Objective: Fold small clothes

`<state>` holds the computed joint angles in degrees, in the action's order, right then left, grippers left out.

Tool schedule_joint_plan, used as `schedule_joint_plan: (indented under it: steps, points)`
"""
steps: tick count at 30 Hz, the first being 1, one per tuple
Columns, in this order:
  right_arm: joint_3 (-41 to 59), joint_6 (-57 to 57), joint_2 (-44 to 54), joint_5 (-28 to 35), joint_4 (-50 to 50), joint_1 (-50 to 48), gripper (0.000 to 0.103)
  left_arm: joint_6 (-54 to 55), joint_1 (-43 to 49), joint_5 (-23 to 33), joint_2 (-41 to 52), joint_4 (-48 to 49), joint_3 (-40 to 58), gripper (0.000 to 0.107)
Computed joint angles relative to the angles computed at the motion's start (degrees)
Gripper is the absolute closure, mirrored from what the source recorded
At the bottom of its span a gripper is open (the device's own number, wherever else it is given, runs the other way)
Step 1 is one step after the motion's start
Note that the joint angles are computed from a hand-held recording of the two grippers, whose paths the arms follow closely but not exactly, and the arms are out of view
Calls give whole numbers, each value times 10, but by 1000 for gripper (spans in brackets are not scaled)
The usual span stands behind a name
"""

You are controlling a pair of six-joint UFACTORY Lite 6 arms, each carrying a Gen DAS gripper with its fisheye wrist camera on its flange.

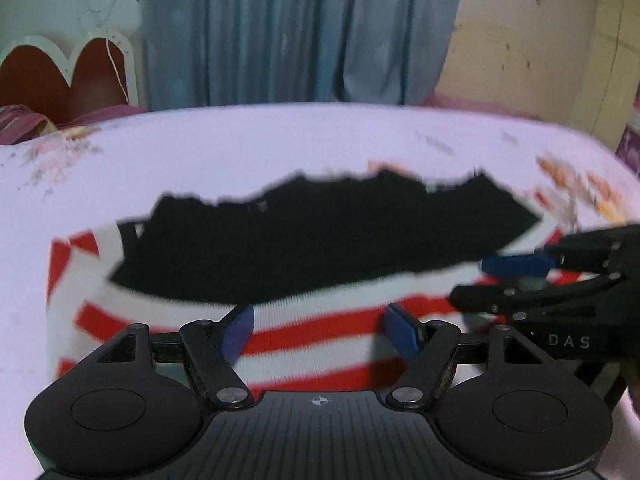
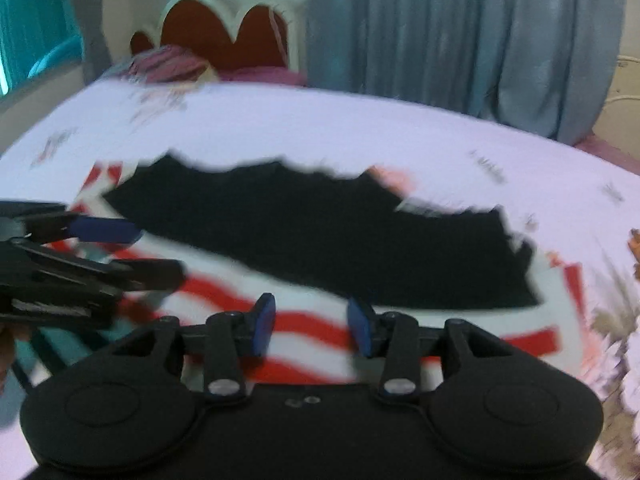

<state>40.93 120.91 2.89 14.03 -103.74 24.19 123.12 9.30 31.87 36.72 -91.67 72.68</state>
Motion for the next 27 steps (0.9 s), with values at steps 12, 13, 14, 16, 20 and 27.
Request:
schedule_joint_plan:
  steps: [12, 13, 14, 16, 20, 27]
  points:
    - [-200, -302, -245, 19, 261, -122, 49, 95, 128, 6, -24, -14, -32, 36]
    - [-178, -294, -222, 46, 275, -92, 65, 102, 119, 1, -46, -32, -53, 36]
    - [-160, -285, -215, 58, 293, -70, 72, 94, 118, 16, -67, -33, -74, 36]
    - [-154, -260, -240, 81, 313, -21, 67, 84, 109, 43, -110, -34, -125, 36]
    - [-107, -211, -183, 85, 322, 101, 70, 128, 67, 45, -154, -62, -208, 36]
    - [-94, -186, -141, 175, 350, 213, 69, 191, 43, 13, -205, -123, -289, 35]
